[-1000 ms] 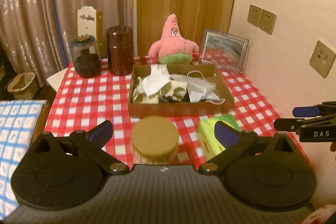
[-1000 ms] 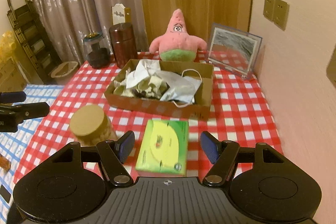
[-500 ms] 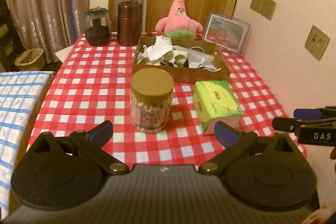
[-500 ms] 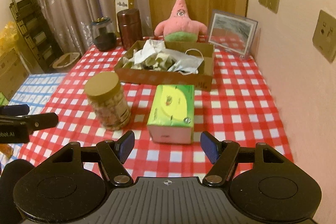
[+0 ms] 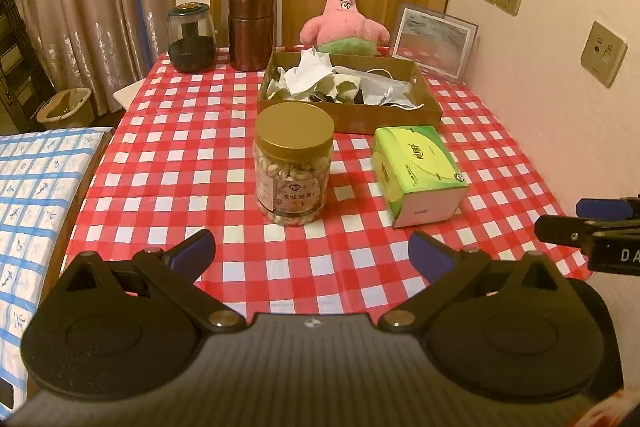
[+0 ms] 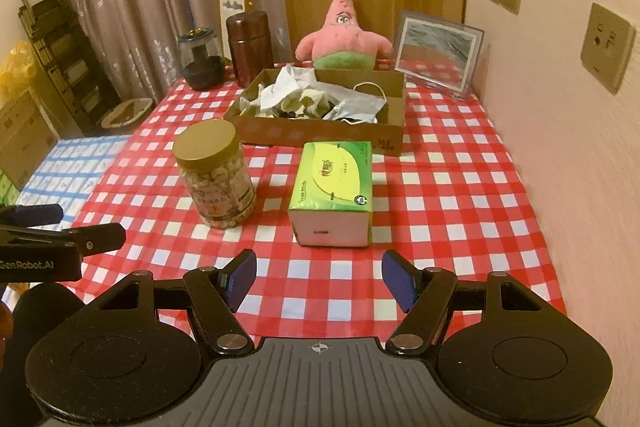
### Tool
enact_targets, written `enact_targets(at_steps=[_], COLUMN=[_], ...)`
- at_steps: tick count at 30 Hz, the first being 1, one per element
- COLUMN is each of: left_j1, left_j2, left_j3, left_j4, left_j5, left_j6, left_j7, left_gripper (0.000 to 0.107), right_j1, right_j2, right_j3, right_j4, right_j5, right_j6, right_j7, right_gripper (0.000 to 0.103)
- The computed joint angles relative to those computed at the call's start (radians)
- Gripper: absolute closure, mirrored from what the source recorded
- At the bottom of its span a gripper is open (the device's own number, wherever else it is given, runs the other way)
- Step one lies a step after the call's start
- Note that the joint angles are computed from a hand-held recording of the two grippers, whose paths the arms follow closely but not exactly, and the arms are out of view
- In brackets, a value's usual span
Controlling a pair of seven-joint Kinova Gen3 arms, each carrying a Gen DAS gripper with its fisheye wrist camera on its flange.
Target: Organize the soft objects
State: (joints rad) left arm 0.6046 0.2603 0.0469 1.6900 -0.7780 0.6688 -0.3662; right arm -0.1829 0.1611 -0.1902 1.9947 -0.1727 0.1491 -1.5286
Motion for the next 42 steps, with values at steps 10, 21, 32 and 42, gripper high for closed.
enact_targets(at_steps=[10, 21, 32, 42], left_j1=[0.005, 0.01, 0.013, 0.016], left_j2=[-0.002, 0.002, 0.003, 0.004], left_j3=[0.006, 0.006, 0.005, 0.003], left_j4=[-0.003, -0.017, -0.02, -0.021], left_j5=[0.01, 0.016, 0.019, 0.016], left_j6=[-0.009, -0.004, -0.006, -0.003], left_j7=[-0.001, -0.008, -0.013, -0.007], left_gripper=[0.005, 0.005, 0.005, 0.005], right_j1=[0.011, 0.005, 0.0, 0.004], right_j2=[-0.014, -0.014, -0.016, -0.014], right_j3=[-0.007, -0.003, 0.001, 0.0], right_j4=[0.009, 0.011, 0.016, 0.01], right_j5=[-0.01, -0.01, -0.003, -0.006], right_j6=[-0.008, -0.01, -0.017, -0.012], right_j7=[0.006, 0.007, -0.004, 0.0], right_gripper=[0.034, 0.034, 0.034, 0.034])
